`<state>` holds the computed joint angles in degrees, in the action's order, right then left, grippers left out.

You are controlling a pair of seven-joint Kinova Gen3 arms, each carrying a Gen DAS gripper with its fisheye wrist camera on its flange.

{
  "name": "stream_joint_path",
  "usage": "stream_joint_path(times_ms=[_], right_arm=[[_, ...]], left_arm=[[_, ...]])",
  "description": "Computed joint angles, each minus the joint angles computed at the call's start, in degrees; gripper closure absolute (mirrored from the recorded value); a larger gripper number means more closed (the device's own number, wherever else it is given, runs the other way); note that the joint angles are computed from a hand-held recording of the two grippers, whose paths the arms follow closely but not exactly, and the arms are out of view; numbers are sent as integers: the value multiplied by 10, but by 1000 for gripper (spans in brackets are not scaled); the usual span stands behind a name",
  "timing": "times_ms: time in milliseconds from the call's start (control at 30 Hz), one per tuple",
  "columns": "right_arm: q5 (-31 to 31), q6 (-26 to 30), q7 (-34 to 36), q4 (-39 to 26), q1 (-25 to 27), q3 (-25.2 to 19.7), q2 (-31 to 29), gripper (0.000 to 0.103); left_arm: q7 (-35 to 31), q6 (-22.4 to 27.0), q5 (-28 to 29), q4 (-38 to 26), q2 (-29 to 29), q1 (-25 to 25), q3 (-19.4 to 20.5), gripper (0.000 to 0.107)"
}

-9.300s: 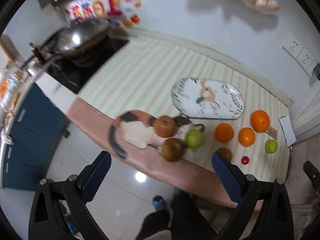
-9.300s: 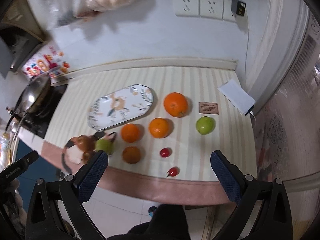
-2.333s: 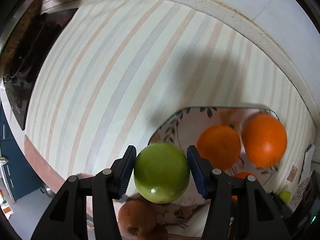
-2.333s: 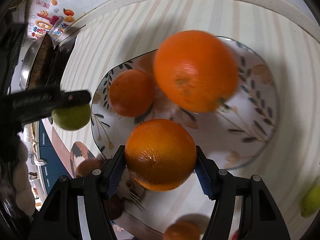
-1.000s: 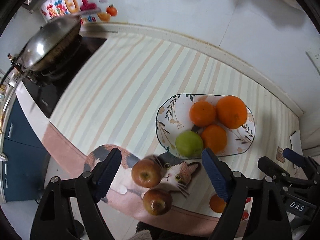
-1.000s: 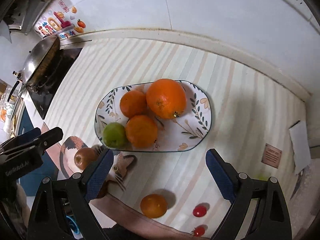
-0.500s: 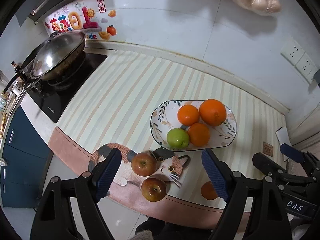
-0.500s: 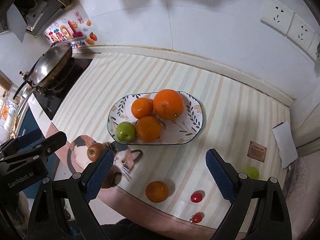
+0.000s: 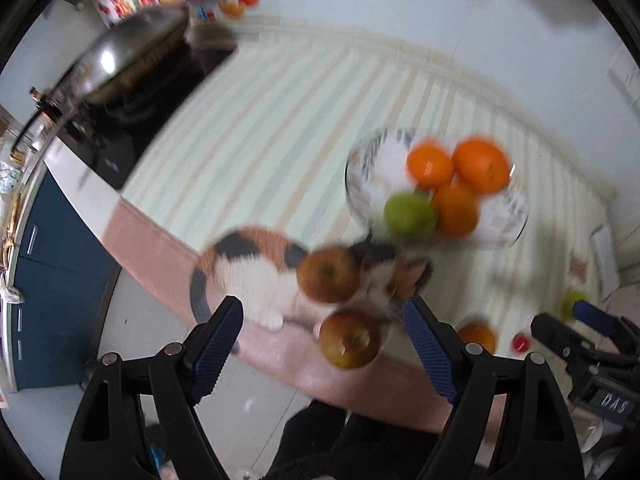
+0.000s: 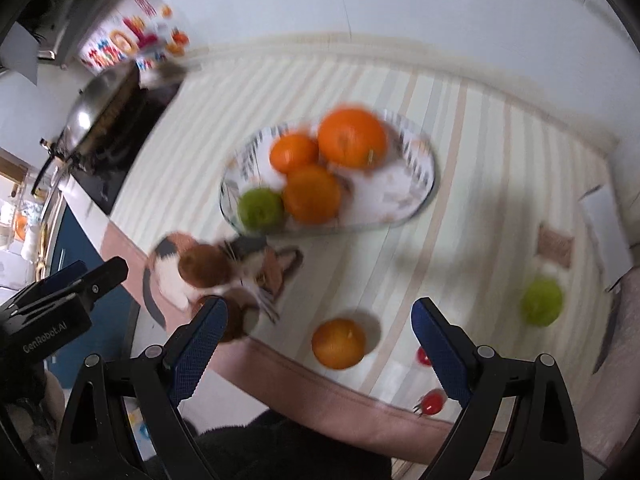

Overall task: Organize fruits
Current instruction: 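Grasp a brown apple with the left tool while the right tool grasps an orange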

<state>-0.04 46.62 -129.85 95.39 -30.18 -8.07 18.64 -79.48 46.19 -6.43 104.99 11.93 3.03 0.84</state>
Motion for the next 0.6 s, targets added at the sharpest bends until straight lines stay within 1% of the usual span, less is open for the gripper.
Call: stream_joint_path(times_ms=[67, 167, 200, 267, 367, 533, 567, 600], right_arm=[[-28, -11, 22, 9, 17, -9, 22, 7], [-90, -22, 67, 18, 54, -28, 68, 8], [-103, -24, 73, 19, 56, -29, 79, 8], [-125, -32, 87, 22, 64, -33, 101, 9], [-144, -33, 96, 18, 68, -32, 125, 10], [-161, -38, 106, 15, 71, -32, 148, 14], [-162, -38, 107, 14, 70, -31, 151, 15], [-161, -37, 108, 12, 69, -31, 154, 19]], left_arm=[[-8, 1, 10, 5, 23, -4, 2, 26], [-32, 14, 45, 0, 68, -18, 9, 26], [-46, 21, 64, -4, 86, -28, 13, 26], [-55, 31, 83, -13, 115, -32, 15, 26], [-63, 43, 95, -25, 147, -31, 15, 26], [-50, 47, 88, -39, 185, -13, 8, 26], [-44, 42, 85, -39, 188, -9, 6, 26], [-40, 37, 83, -37, 189, -6, 4, 32]])
